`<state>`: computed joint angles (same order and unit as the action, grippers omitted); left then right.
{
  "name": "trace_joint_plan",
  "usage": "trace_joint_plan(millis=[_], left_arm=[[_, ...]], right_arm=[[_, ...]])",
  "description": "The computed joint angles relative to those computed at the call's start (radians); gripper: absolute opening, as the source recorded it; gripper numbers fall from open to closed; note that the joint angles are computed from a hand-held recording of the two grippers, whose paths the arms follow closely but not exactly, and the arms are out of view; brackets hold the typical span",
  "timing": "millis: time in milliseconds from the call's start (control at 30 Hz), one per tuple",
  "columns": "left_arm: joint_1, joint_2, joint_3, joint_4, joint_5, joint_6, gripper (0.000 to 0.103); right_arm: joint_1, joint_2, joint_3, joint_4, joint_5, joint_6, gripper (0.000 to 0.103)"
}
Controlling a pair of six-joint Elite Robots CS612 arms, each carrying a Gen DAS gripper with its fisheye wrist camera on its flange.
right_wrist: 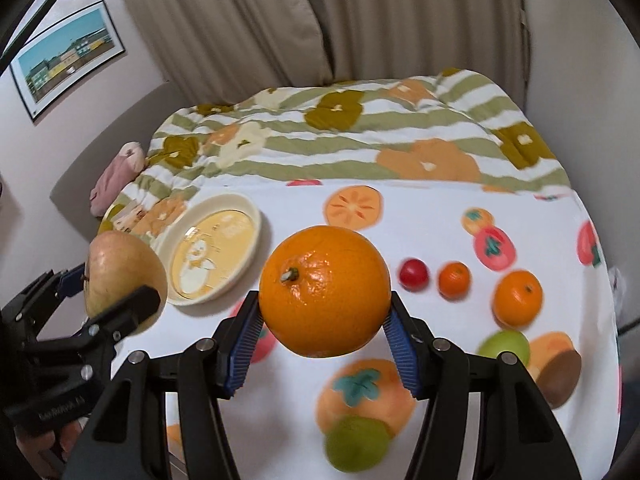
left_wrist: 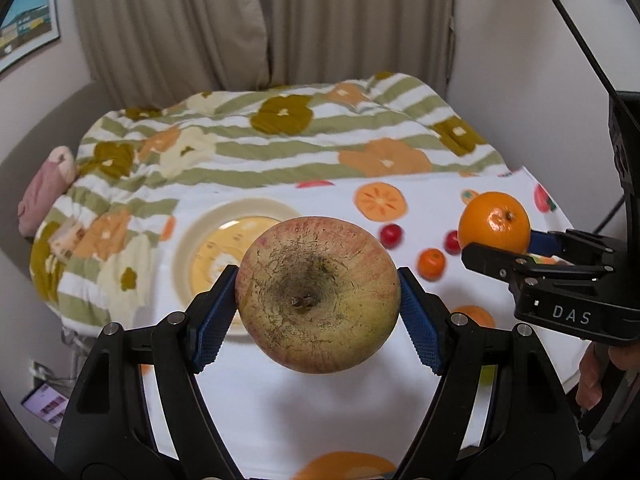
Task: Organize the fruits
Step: 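Carry the apple and orange to the cream bowl with both tools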
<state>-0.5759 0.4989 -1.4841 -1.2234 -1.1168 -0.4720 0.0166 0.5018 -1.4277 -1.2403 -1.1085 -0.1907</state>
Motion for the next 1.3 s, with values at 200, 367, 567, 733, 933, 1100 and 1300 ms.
trace_joint_plan(millis=[200, 367, 567, 733, 933, 1100, 1300], left_arm=[[0.060, -0.002, 0.011, -0.016, -0.050, 0.064, 0.081], [0.114, -0.002, 0.042, -0.051, -0.116, 0.156, 0.081], [0.173, -0.002, 0.110, -0.113, -0.211, 0.272, 0.081], [0.201, -0.003, 0.172, -0.150, -0.267, 0.353, 0.081], [0.215, -0.007, 0.230, -0.181, -0.313, 0.409, 0.081], [0.217, -0.008, 0.255, -0.196, -0.302, 0.452, 0.081], [0.219, -0.008, 0.265, -0.199, -0.313, 0.477, 0.082]], right_arm=[[0.043, -0.024, 0.065, -0.057, -0.011, 0.053, 0.056], [0.083, -0.039, 0.120, -0.112, -0.049, 0.116, 0.056], [0.126, -0.057, 0.195, -0.174, -0.111, 0.204, 0.056], [0.147, -0.067, 0.241, -0.203, -0.160, 0.264, 0.056], [0.159, -0.077, 0.276, -0.207, -0.202, 0.321, 0.056], [0.163, -0.082, 0.291, -0.207, -0.228, 0.335, 0.056], [0.166, -0.086, 0.302, -0.214, -0.238, 0.336, 0.056]])
